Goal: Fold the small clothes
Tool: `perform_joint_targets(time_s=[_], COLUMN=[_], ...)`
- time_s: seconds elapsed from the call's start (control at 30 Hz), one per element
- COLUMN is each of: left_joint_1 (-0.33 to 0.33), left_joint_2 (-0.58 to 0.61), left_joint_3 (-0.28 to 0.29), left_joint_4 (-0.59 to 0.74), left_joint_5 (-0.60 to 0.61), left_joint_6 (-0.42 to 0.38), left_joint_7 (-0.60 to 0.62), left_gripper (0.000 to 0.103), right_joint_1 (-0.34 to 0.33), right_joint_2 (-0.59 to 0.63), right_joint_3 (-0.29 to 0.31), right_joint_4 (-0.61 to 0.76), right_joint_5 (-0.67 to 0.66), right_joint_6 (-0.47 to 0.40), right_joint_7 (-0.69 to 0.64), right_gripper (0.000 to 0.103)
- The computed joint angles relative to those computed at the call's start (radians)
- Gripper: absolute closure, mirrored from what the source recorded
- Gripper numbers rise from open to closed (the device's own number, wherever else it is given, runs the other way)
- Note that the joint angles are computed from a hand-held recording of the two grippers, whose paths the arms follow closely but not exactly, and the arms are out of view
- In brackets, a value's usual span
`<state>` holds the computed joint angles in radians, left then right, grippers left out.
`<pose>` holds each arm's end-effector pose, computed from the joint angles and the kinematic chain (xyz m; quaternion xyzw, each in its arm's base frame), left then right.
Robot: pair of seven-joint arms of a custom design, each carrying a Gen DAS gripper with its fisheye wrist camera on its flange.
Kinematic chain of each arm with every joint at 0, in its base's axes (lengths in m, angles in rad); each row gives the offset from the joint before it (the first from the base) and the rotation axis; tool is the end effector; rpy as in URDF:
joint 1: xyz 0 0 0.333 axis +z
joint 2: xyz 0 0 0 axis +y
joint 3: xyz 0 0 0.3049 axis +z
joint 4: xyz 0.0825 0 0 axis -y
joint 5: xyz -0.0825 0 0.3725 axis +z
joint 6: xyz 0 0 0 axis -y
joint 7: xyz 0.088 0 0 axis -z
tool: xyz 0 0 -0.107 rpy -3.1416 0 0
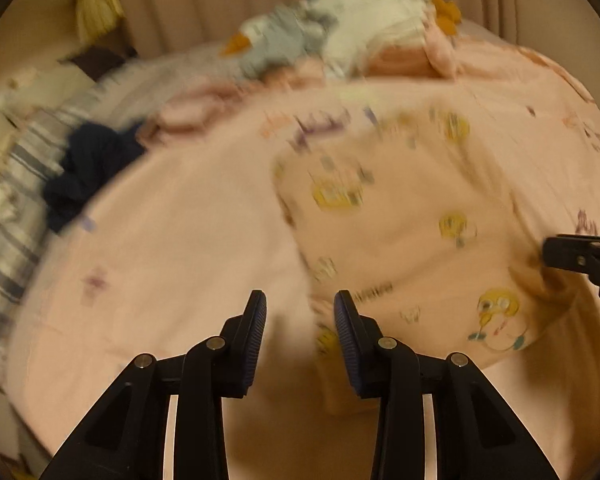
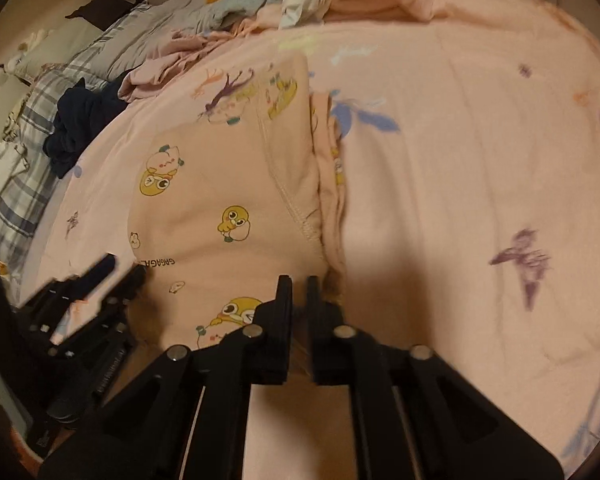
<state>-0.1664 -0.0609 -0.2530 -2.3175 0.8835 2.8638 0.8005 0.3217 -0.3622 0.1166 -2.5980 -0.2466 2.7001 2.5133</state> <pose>0.4617 -0.2538 0.4153 -0.5001 0.7879 -0.2162 0.2872 0.3942 0.1944 0.4239 -0.5741 0.7812 -0.1182 0.2146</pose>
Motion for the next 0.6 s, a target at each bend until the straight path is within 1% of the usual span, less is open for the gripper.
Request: perform_joint_targets(time_s=[0.03, 0.07, 0.1, 0.13, 0.17, 0.2, 0.23, 0.27, 0.3, 0.33, 0.37, 0.4, 0.43, 0.47, 0.5, 0.53, 0.57, 0.6], left_joint_1=[0.007, 0.013, 0.016, 0.020, 0.023, 0.021, 0.023, 0.029, 0.039, 0.058, 0.074, 0.077, 0.058, 0.063, 0.060, 0.068, 0.097, 0.123], left_joint_2=[-0.022, -0.033, -0.064, -0.081, -0.095, -0.121, -0.139, -0.152, -0.167, -0.180, -0.193, -0.199, -0.204, -0.188, -0.196, -0.206, -0.210, -0.221], left_joint_3=[-0.007, -0.014, -0.019, -0.020, -0.019, -0.009, -0.002, -0.002, -0.006, -0.019, -0.036, -0.042, -0.028, -0.036, -0.039, -0.047, -0.074, -0.100], left_joint_4=[0.004, 0.007, 0.001, -0.005, -0.009, -0.028, -0.044, -0.055, -0.065, -0.072, -0.076, -0.077, -0.083, -0.072, -0.077, -0.085, -0.086, -0.093], left_joint_5=[0.071, 0.111, 0.130, 0.123, 0.097, 0.040, -0.006, -0.029, -0.044, -0.044, -0.046, -0.066, -0.113, -0.126, -0.148, -0.160, -0.150, -0.143], left_joint_6=[-0.015, -0.023, -0.032, -0.027, -0.012, 0.025, 0.062, 0.090, 0.116, 0.130, 0.128, 0.125, 0.132, 0.140, 0.138, 0.142, 0.151, 0.156], left_joint_7=[-0.075, -0.122, -0.157, -0.162, -0.148, -0.113, -0.083, -0.072, -0.068, -0.081, -0.090, -0.069, -0.010, 0.015, 0.044, 0.057, 0.039, 0.023], left_gripper=[0.063, 0.062, 0.061, 0.053, 0.039, 0.032, 0.026, 0.026, 0.026, 0.026, 0.020, 0.014, 0.004, 0.001, 0.001, 0.001, 0.001, 0.001], right_joint_1=[-0.040, -0.059, -0.053, -0.049, -0.042, -0.036, -0.034, -0.035, -0.037, -0.040, -0.038, -0.036, -0.031, -0.027, -0.024, -0.023, -0.022, -0.020], right_joint_2=[-0.032, -0.048, -0.067, -0.085, -0.119, -0.154, -0.182, -0.199, -0.227, -0.220, -0.242, -0.259, -0.271, -0.285, -0.312, -0.332, -0.344, -0.365], right_joint_3=[0.062, 0.088, 0.091, 0.079, 0.067, 0.057, 0.056, 0.062, 0.071, 0.083, 0.087, 0.094, 0.106, 0.108, 0.110, 0.112, 0.119, 0.123], right_joint_4=[0.035, 0.052, 0.058, 0.053, 0.032, 0.012, -0.003, -0.010, -0.014, -0.003, -0.005, -0.009, -0.011, -0.017, -0.031, -0.042, -0.048, -0.057], right_joint_5=[-0.097, -0.125, -0.133, -0.136, -0.133, -0.128, -0.128, -0.133, -0.140, -0.148, -0.155, -0.161, -0.164, -0.169, -0.173, -0.177, -0.181, -0.186], right_joint_6=[-0.108, -0.161, -0.196, -0.208, -0.208, -0.207, -0.211, -0.217, -0.243, -0.256, -0.280, -0.291, -0.302, -0.305, -0.299, -0.293, -0.291, -0.286], right_joint_7=[0.077, 0.109, 0.134, 0.144, 0.152, 0.156, 0.167, 0.180, 0.193, 0.208, 0.215, 0.228, 0.249, 0.263, 0.282, 0.298, 0.317, 0.332], right_gripper=[0.091, 0.090, 0.088, 0.084, 0.078, 0.074, 0.066, 0.059, 0.057, 0.053, 0.050, 0.049, 0.045, 0.038, 0.035, 0.027, 0.023, 0.021])
